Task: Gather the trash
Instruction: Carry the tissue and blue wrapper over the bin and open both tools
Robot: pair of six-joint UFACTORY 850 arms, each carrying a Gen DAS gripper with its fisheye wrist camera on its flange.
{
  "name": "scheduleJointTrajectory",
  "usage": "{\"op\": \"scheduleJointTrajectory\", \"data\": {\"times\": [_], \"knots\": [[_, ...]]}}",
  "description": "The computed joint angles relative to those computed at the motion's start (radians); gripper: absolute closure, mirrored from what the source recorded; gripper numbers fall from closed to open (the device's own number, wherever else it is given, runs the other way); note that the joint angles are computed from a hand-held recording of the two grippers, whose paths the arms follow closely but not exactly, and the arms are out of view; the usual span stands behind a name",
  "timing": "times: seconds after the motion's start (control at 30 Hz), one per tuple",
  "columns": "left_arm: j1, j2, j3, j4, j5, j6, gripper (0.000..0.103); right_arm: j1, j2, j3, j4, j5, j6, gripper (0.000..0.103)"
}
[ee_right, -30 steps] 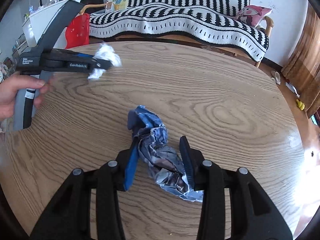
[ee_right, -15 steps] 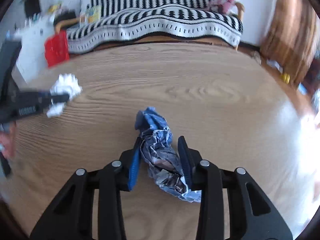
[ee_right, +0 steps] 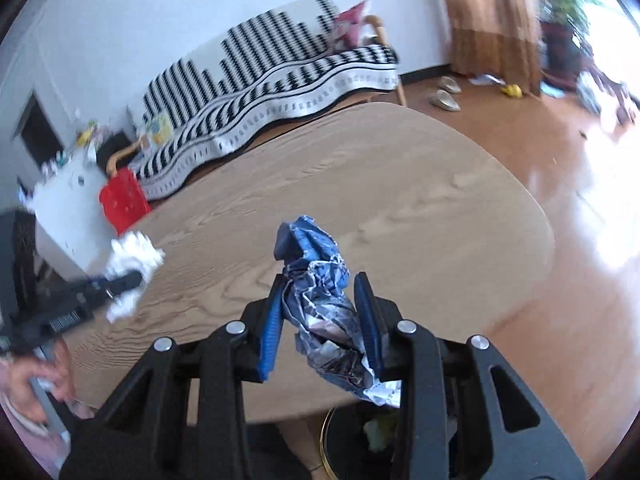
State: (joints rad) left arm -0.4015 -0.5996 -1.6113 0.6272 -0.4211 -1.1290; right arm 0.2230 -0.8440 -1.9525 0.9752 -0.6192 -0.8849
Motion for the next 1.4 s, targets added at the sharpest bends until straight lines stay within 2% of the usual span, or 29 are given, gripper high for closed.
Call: {"op": "scheduleJointTrajectory", "data": {"times": [0.13, 0.2, 0.3, 0.4, 0.57, 0.93, 0.97, 1.23, 1.3, 1.33, 1.37, 1.4], "knots": [[-0.073, -0.051, -0.036, -0.061, 0.020, 0.012, 0.084, -0.055, 0.138, 0.227, 0.140, 0.027, -0.175, 0.069], [-0.103, -0.084, -0.060, -0.150, 0.042, 0.080, 0.084, -0.079, 0.166, 0.300, 0.160, 0.025, -0.208, 0.069], [-0.152, -0.163, -0.134, -0.333, 0.044, 0.278, 0.084, -0.112, 0.180, 0.386, 0.158, 0.034, -0.212, 0.069], [-0.173, -0.237, -0.215, -0.453, -0.013, 0.439, 0.084, -0.136, 0.145, 0.384, 0.108, 0.010, -0.148, 0.068], [-0.167, -0.301, -0.293, -0.496, -0.082, 0.488, 0.084, -0.155, 0.110, 0.386, 0.066, 0.007, -0.120, 0.069], [-0.165, -0.337, -0.317, -0.515, -0.114, 0.493, 0.084, -0.150, 0.040, 0.310, 0.018, -0.032, -0.059, 0.069], [-0.163, -0.364, -0.362, -0.519, -0.124, 0.498, 0.084, -0.147, 0.036, 0.304, 0.013, -0.033, -0.051, 0.069], [-0.153, -0.403, -0.409, -0.571, -0.141, 0.528, 0.084, -0.144, 0.019, 0.285, 0.005, -0.056, -0.014, 0.069], [-0.155, -0.408, -0.416, -0.560, -0.141, 0.520, 0.079, -0.149, 0.020, 0.286, 0.045, -0.056, -0.034, 0.067], [-0.158, -0.408, -0.417, -0.531, -0.143, 0.492, 0.063, -0.152, 0.025, 0.293, 0.070, -0.042, -0.041, 0.064], [-0.158, -0.406, -0.413, -0.511, -0.143, 0.472, 0.029, -0.155, 0.028, 0.295, 0.082, -0.029, -0.040, 0.041], [-0.161, -0.406, -0.413, -0.479, -0.143, 0.438, 0.012, -0.156, 0.040, 0.306, 0.093, 0.005, -0.024, 0.024]]}}
